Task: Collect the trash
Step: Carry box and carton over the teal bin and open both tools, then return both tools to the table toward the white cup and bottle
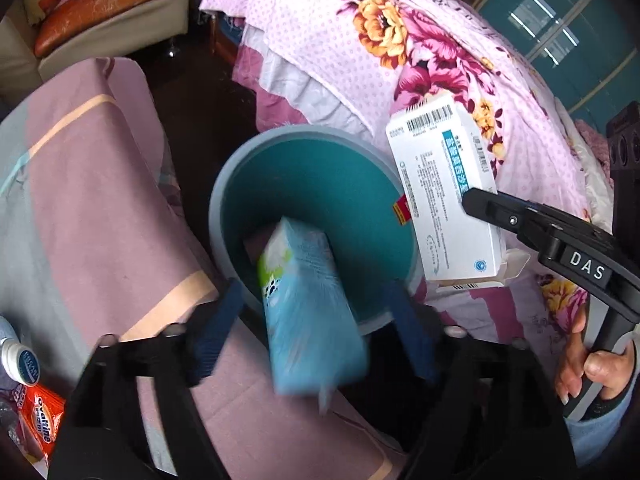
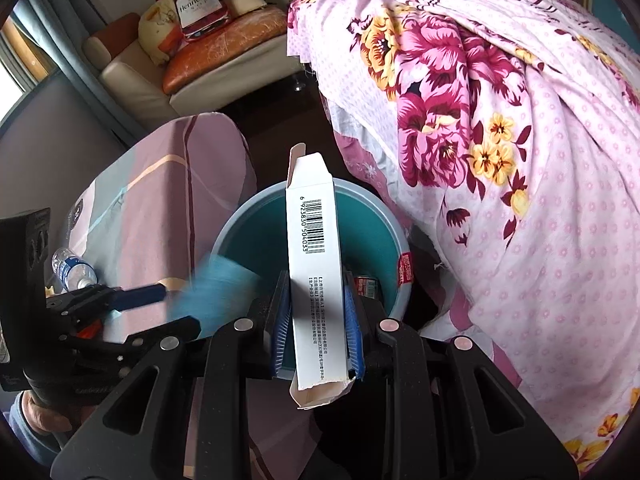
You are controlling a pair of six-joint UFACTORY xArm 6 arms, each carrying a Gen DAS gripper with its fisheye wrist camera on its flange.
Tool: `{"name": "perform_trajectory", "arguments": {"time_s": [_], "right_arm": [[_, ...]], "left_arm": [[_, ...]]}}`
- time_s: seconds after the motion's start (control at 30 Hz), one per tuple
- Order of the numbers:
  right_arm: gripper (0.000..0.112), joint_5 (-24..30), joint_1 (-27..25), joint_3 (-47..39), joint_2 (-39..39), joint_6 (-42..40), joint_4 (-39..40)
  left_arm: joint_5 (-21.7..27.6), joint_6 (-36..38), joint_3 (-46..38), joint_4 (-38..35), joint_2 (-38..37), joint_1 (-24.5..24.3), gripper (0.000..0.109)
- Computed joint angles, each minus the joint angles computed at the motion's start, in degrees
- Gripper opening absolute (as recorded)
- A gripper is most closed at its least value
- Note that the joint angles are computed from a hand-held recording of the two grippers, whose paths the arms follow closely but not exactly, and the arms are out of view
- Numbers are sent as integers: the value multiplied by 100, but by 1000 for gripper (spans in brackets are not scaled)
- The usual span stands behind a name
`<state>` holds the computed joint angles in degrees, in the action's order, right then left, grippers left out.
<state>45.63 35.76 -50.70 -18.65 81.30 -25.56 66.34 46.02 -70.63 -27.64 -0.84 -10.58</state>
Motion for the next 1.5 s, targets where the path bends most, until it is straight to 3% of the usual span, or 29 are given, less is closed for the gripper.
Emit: {"name": "perform_trajectory", "arguments": {"time_s": [0.23,0.37,0.8,0.83,0.9,1.07,1.2,1.5], "right_arm": [[24,25,12,-65,81,-23,22],[24,103,33,-187,168,-115,55],[27,371,103,-654,588,-433,311],[30,374,106,-676,608,-438,328],[46,377,120,-724,639,-415,343],[65,550,246,-979,764,-366,308],[72,696,389,-1280,953,-475,336],[73,1021,855,-2352,1648,-733,276]], "left_arm": [[72,77,78,-100,-109,149,80],[23,125,227,-138,-245,247,89],[300,341,222,-399,-322,632,90],[317,346,219,-415,-332,654,90],[376,376,217,-453,-354,725,90],[522,468,226,-529,-474,968,90],[648,560,231,-600,-583,1262,91],[964,816,185,-680,-799,2188,91]]}}
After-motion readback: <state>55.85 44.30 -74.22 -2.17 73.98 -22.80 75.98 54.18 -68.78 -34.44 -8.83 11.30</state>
